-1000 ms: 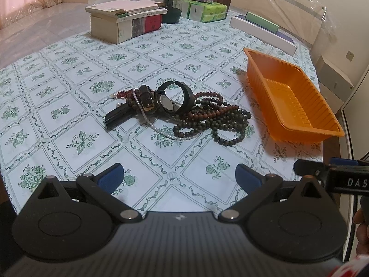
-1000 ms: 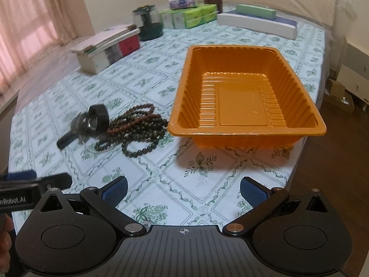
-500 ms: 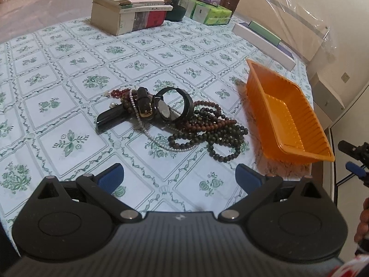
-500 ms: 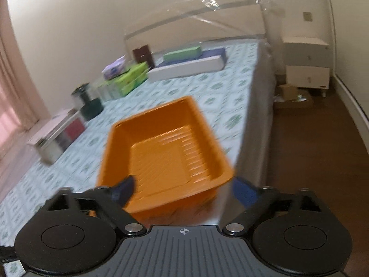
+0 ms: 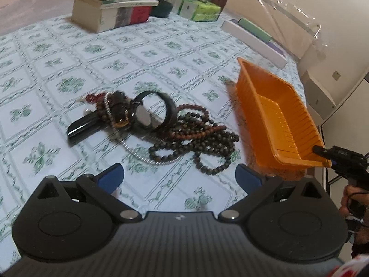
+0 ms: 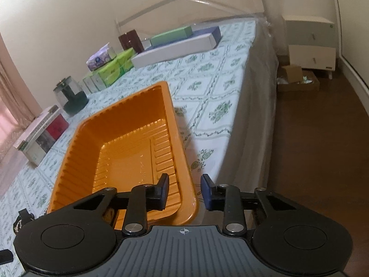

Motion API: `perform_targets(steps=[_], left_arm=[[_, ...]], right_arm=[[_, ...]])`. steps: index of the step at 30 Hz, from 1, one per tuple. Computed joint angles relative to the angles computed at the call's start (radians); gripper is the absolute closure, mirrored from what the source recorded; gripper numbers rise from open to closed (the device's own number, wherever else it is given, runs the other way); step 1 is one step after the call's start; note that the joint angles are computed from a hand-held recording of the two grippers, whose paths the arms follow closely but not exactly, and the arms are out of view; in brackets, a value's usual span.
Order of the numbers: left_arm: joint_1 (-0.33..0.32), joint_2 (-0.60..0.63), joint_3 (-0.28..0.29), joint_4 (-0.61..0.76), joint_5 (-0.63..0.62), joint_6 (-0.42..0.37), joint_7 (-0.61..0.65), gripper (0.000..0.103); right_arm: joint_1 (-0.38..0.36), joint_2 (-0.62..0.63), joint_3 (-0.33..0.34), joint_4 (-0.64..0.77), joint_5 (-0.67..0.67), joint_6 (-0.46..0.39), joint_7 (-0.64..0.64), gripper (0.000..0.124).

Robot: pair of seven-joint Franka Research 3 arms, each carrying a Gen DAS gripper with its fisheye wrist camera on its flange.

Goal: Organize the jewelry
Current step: 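Grasp the orange tray rim with the right gripper and lift it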

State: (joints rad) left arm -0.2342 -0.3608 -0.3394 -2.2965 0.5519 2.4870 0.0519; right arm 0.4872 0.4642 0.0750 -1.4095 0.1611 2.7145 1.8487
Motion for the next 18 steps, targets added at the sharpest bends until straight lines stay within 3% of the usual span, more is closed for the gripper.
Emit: perform_targets(steps=[6, 18], left_arm=[[0.011, 0.022, 0.006, 0.003, 0.023, 0.051, -0.004, 0.001], [0.006, 0.016, 0.001, -0.001, 0.026, 0.041, 0.011, 0.001]], right_arm=[[0.003, 0.037, -0.001, 0.047, 0.007, -0.04, 0.014, 0.103], [0.014, 0.08, -0.008, 0.142, -0.007, -0.124, 0.024, 0.118]])
